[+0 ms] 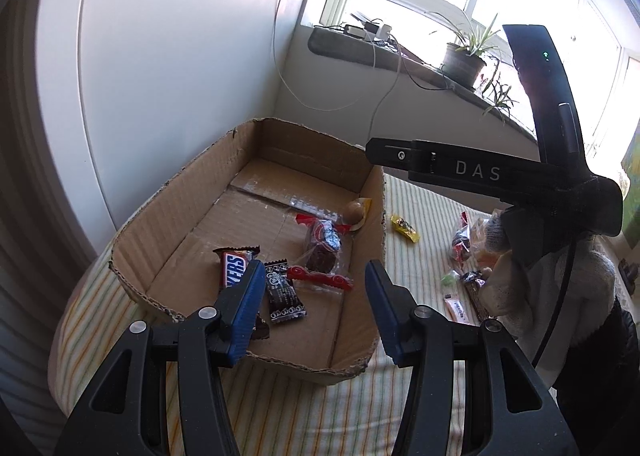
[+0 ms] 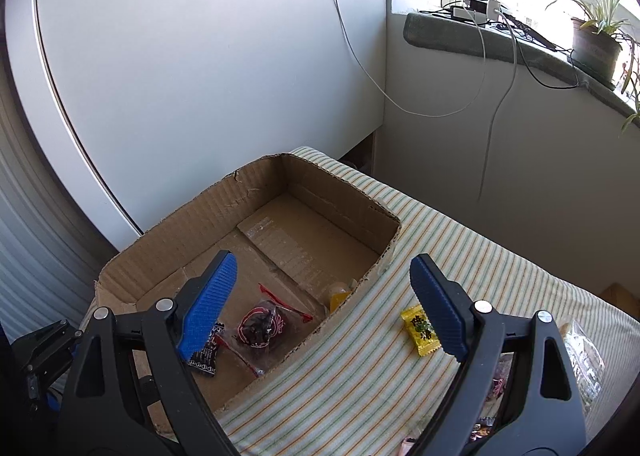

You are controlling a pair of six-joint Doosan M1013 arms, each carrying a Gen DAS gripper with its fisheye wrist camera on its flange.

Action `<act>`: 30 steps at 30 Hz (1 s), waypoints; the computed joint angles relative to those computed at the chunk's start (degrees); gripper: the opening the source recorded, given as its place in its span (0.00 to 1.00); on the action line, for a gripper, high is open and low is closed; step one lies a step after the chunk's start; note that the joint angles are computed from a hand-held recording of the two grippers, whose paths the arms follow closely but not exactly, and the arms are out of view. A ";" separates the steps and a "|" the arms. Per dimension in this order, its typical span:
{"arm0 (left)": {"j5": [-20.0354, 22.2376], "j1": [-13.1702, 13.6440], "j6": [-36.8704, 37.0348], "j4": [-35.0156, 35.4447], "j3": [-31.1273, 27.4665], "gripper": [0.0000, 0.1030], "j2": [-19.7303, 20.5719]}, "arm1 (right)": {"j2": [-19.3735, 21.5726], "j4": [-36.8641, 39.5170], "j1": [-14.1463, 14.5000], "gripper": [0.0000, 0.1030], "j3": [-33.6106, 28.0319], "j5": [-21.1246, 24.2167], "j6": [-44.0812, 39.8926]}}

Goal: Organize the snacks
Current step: 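Carry both snacks into the cardboard box and open both tools, then grasp the pink candy stick with the left tool while the right tool grasps another Snickers bar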

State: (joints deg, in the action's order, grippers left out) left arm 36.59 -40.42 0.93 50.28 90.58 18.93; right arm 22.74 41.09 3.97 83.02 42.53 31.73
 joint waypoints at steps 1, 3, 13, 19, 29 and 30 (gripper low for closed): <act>-0.07 -0.10 0.24 0.03 -0.12 0.49 0.05 | -0.34 0.48 -0.36 0.88 0.30 -0.09 -0.36; -0.06 -0.41 0.55 0.19 -0.40 0.49 0.16 | -0.99 1.27 -1.04 0.88 0.91 -0.32 -1.01; -1.29 -1.62 2.96 -0.67 -1.90 0.49 0.92 | -3.85 3.66 -6.03 0.88 3.88 0.32 -3.60; -2.61 -2.07 6.99 -3.49 -3.43 0.49 2.07 | -4.79 2.02 -8.87 0.88 5.49 -0.10 -3.57; -4.69 -2.34 16.72 -12.08 -6.75 0.35 4.74 | -4.56 -0.82 -12.42 0.87 6.94 1.57 -0.72; -4.87 -2.32 18.01 -13.30 -7.11 0.33 5.04 | -4.50 -1.09 -12.58 0.84 7.08 1.85 -0.65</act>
